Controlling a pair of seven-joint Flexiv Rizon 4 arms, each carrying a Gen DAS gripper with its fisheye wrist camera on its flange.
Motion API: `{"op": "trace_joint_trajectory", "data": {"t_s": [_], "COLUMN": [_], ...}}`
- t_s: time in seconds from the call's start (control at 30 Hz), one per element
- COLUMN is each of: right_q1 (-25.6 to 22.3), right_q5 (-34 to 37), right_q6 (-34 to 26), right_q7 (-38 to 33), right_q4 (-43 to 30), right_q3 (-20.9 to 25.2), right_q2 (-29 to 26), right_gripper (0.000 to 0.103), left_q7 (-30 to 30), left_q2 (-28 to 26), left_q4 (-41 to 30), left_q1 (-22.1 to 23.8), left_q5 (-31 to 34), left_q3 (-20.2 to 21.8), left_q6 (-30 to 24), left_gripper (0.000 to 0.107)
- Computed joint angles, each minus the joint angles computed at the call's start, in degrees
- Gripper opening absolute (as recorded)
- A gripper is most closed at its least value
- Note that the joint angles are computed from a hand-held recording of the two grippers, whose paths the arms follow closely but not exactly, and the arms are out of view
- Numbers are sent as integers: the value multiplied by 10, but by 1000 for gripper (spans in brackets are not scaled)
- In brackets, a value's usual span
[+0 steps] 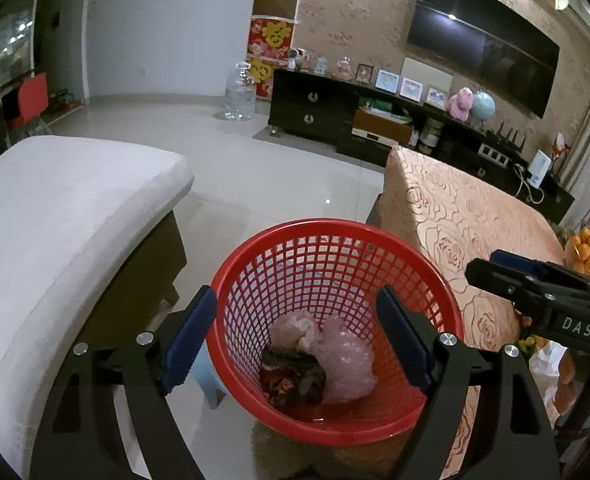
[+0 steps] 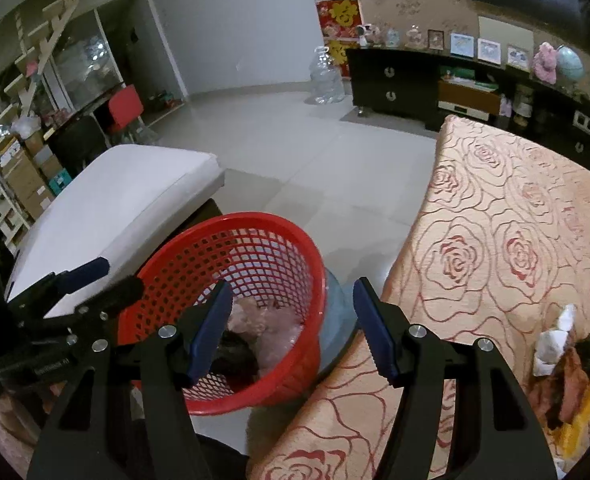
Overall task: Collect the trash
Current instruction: 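Return both tools to the table and grasp white tissue with the left tool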
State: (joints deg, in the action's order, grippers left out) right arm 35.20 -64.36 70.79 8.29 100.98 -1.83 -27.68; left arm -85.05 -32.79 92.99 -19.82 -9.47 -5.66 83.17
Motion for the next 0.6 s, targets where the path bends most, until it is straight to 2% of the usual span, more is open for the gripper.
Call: {"op": "trace_joint_trajectory", "data": {"t_s": [0.17,0.23,0.4,0.6], "right_q1": [2,-1,-16,-50], "right_q5": [-36,-54,-99,-116], "right_q6": [-19,-33,-81,-149], "right_q7": [35,54,94,132], "right_q4": [28,41,86,163], "right_q3": [-1,4,30,74], "right_q2": [24,36,75,142], "right_gripper": [61,65,68,69], "left_q7": [-11,-12,1,33], "left_q2": [19,28,46,53], "left_q4": [21,31,58,75], "left_q1": [-7,-8,5,11], "left_q5": [5,5,-4,-17], "left_q3": [4,1,-33,-75], "left_q6": [15,22,47,62], "left_gripper": [79,79,79,80]}}
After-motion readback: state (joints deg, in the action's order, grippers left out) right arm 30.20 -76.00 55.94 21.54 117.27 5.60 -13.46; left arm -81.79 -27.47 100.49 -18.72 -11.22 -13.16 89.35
